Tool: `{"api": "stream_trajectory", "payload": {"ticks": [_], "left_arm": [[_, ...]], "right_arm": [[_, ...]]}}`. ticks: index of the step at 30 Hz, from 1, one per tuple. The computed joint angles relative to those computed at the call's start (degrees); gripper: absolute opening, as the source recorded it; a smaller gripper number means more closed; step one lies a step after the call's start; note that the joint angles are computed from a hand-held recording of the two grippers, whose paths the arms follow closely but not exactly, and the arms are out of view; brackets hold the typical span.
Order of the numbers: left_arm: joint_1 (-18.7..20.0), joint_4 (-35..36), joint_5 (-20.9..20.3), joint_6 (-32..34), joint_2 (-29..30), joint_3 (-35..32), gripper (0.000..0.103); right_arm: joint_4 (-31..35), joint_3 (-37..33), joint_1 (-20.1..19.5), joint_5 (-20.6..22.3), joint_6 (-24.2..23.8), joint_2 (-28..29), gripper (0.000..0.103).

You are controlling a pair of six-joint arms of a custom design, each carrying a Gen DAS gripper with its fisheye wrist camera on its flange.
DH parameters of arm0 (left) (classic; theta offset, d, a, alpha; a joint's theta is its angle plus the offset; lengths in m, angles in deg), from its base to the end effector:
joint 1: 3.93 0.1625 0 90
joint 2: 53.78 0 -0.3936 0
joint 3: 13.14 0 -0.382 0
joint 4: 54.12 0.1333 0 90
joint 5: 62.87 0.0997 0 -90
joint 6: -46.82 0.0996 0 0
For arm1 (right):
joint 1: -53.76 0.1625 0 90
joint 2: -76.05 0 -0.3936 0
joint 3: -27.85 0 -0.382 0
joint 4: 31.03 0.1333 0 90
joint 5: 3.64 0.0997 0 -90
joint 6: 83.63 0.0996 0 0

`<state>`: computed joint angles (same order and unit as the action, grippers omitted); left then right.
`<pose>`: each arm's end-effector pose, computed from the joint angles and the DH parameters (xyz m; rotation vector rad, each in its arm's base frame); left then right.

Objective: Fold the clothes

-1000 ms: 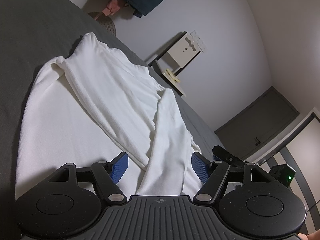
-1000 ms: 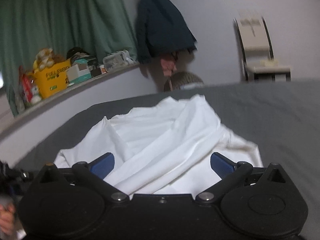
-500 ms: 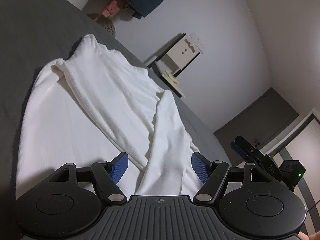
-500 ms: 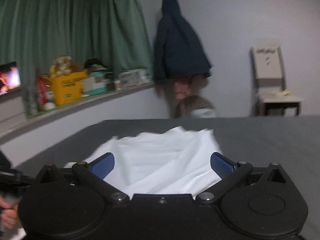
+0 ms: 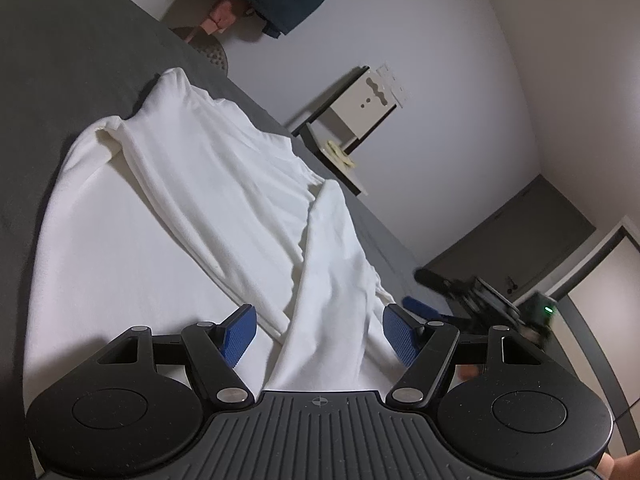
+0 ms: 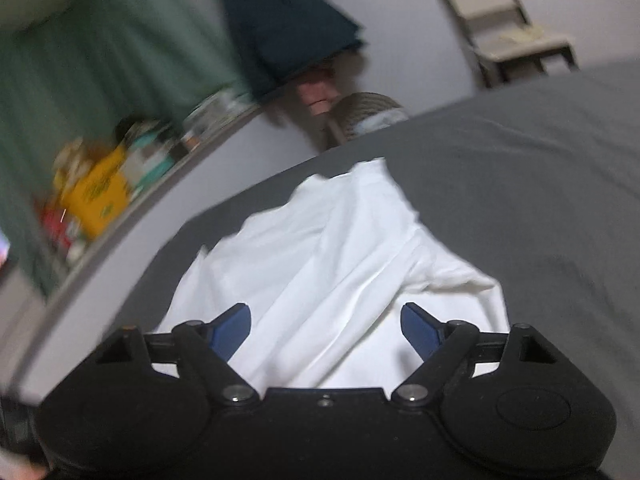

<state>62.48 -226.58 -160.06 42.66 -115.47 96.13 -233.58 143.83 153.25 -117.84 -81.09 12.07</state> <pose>-0.1224 -0.5823 0.2030 -0.5207 -2.7179 0.8021 0.1796 -0.5134 0.2573 -0.1579 -2.4699 1.4809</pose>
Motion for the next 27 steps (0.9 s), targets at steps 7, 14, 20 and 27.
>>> {"api": "stream_trajectory", "payload": {"ticks": [7,14,20,27], "left_arm": [[0.0,0.6,0.0,0.2,0.4,-0.3,0.071],[0.1,1.1,0.0,-0.1,0.6,-0.5,0.071],[0.0,1.6,0.1,0.3,0.7,-0.7,0.071],[-0.2,2.5,0.4,0.9,0.7,-1.2,0.071]], "right_arm": [[3.1,-5.2,-2.7,-6.3,16.1,3.0,0.045],[-5.9,-3.0,-4.1,-6.7,21.3,4.1,0.010],[-6.8,-1.1,-5.7,-5.2,22.0,2.7,0.010],[-3.6,-3.8,-1.7,-8.3,15.4,1.9,0.039]]}}
